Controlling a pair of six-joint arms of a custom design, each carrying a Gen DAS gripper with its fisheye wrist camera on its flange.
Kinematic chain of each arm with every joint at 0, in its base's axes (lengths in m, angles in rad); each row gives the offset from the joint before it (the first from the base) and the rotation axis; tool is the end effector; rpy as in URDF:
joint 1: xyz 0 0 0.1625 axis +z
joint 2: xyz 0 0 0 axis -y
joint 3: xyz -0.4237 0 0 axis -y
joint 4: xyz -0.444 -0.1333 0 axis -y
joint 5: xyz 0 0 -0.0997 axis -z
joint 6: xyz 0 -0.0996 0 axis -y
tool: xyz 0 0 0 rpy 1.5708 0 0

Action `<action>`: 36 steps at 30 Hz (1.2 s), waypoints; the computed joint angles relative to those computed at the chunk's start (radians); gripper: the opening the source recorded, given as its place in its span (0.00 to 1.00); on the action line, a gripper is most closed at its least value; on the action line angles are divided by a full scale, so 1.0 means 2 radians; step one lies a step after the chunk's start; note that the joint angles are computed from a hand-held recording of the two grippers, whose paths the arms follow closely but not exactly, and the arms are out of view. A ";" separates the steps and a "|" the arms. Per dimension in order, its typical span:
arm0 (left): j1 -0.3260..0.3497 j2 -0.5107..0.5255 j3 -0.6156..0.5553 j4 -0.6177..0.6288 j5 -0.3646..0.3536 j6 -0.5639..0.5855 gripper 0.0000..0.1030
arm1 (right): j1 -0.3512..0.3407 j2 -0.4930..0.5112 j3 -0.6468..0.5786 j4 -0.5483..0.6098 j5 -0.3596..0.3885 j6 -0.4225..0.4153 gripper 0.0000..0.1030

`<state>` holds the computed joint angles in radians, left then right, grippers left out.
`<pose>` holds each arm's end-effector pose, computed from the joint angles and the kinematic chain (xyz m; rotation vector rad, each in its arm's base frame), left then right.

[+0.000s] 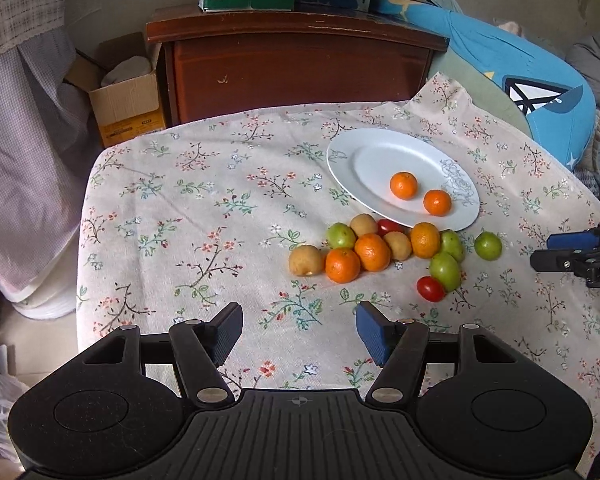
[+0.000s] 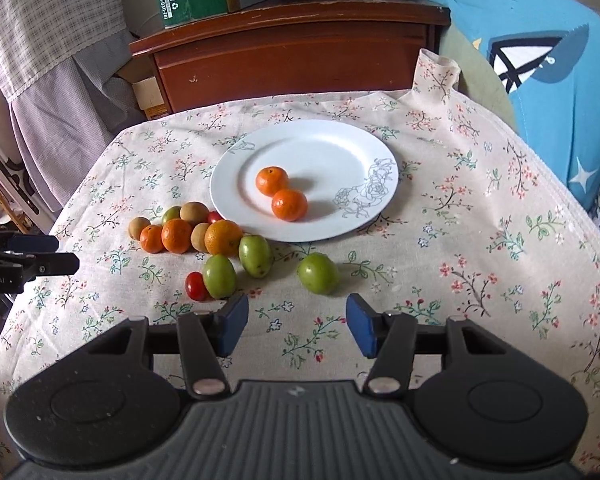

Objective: Organize fruits
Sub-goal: 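Close the right gripper on a green round fruit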

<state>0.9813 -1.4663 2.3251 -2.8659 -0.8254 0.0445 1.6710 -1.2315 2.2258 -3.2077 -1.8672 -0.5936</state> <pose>-0.0863 -0.4903 0.2236 0.5569 2.3726 -0.7739 0.1557 -0.5069 0.1733 0.7643 -2.4950 0.7462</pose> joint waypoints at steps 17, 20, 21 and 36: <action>0.040 0.033 -0.052 -0.016 -0.030 0.056 0.60 | -0.014 0.025 -0.044 0.016 -0.009 0.028 0.51; 0.051 0.045 -0.063 -0.004 -0.046 0.036 0.59 | -0.014 0.032 -0.050 0.028 -0.014 0.023 0.47; 0.053 0.050 -0.065 -0.010 -0.053 0.042 0.59 | -0.014 0.036 -0.052 0.027 -0.016 0.015 0.47; 0.075 0.099 -0.097 -0.029 -0.075 0.128 0.55 | -0.014 0.064 -0.074 0.050 -0.017 0.002 0.42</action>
<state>1.1313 -1.2680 2.1317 -2.9247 -0.9763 0.3004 1.6424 -1.1032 2.0772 -3.1087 -1.9004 -0.5892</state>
